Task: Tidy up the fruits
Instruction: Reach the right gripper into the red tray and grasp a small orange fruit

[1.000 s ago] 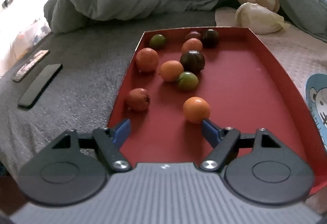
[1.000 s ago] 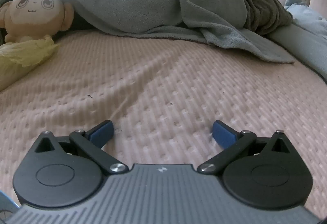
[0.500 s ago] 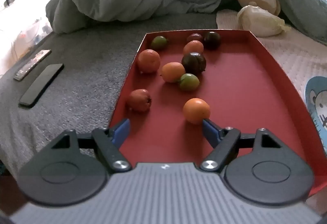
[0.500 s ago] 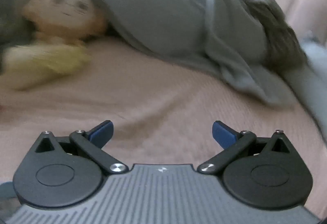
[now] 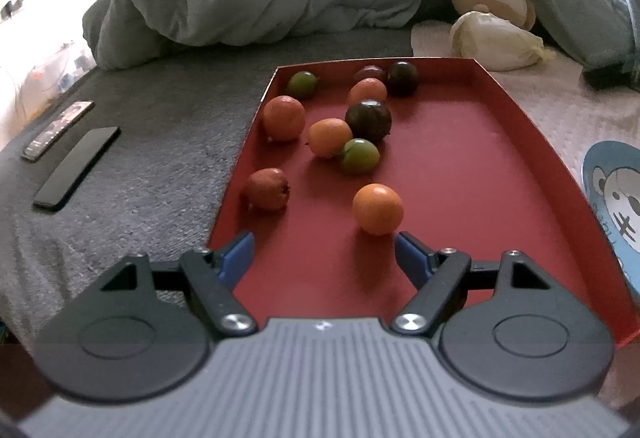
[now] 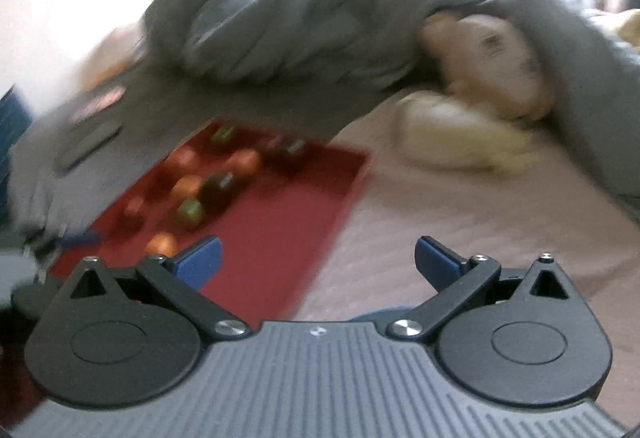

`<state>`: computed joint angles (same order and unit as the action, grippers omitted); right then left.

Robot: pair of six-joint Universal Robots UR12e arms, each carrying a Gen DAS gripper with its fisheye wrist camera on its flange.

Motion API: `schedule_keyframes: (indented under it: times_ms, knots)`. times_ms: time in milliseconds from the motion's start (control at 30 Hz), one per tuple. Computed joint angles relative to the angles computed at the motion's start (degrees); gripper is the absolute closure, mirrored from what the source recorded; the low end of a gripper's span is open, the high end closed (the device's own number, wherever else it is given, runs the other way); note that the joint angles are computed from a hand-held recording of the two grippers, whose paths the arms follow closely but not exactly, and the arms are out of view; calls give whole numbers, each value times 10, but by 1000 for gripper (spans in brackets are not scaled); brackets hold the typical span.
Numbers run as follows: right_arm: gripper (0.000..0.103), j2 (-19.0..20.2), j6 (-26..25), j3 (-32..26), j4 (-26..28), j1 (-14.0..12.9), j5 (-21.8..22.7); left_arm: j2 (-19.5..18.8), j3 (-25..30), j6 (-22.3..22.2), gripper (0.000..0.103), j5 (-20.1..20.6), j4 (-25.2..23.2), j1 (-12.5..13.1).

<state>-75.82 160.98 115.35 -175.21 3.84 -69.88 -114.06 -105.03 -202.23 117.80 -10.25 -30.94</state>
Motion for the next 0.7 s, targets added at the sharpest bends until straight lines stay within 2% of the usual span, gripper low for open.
schedule_keyframes:
  times_ms: [100,167,267,400,600,700]
  knots:
    - [1,4,-53,-3,39,13,4,2,-7,0,24,-6,11,3]
    - [8,10,-74,-18,67,15,13,2,-7,-1,24,-3,10,4]
    - [13,13,-85,-31,105,17,40,2,-7,-12,24,-5,6,6]
    - [20,26,-85,-47,116,26,59,2,-5,-24,24,-3,-5,7]
    - [38,44,-94,-70,147,53,52,0,-7,4,24,0,3,3]
    - [43,53,-100,-80,163,64,49,0,-9,7,24,-2,6,4]
